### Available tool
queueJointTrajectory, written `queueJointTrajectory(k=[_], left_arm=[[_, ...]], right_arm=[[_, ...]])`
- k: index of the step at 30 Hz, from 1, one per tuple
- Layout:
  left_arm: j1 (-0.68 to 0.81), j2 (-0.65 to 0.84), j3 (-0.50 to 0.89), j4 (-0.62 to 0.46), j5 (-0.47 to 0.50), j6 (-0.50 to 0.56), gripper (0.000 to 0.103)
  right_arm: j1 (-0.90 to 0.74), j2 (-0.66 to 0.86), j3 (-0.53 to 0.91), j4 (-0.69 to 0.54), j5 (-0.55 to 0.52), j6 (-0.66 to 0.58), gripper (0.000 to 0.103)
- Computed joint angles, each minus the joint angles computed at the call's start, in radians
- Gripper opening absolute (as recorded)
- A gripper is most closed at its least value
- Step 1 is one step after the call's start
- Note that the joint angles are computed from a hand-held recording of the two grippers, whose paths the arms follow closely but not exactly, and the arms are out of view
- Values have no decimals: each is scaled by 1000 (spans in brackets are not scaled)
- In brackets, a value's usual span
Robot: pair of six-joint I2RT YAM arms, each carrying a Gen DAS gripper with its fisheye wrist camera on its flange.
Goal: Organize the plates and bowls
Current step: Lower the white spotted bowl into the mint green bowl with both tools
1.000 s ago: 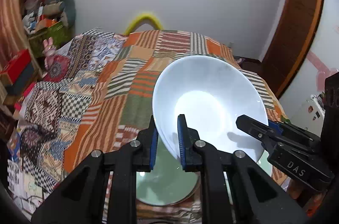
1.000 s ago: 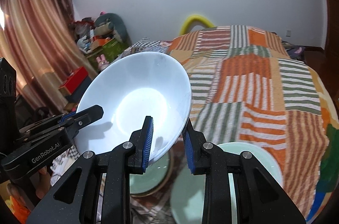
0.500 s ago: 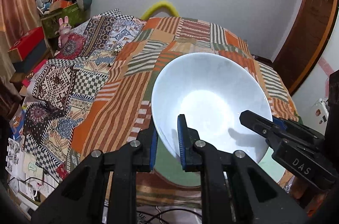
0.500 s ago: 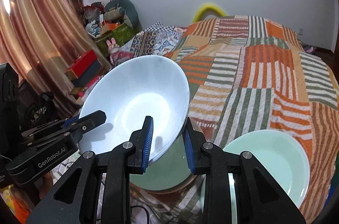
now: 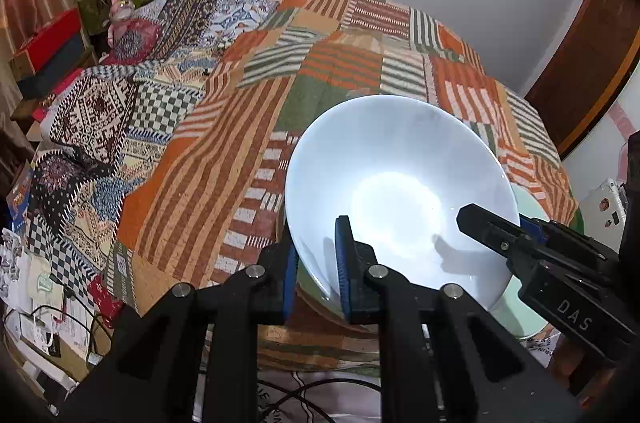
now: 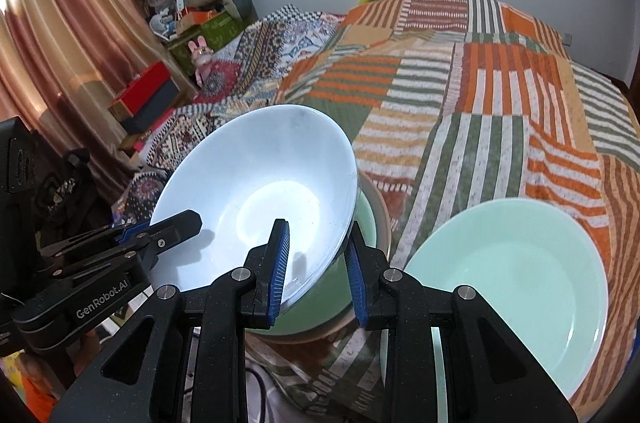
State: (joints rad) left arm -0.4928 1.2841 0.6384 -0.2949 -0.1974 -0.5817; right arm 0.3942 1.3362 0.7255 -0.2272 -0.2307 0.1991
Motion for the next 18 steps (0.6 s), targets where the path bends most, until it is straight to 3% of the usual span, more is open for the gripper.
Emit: queueJointTrajectory(k=[18], left_arm=[[-42,94,9,38,-110,22,15]], right_arm=[[-1,61,-9,6,-23,2,25]])
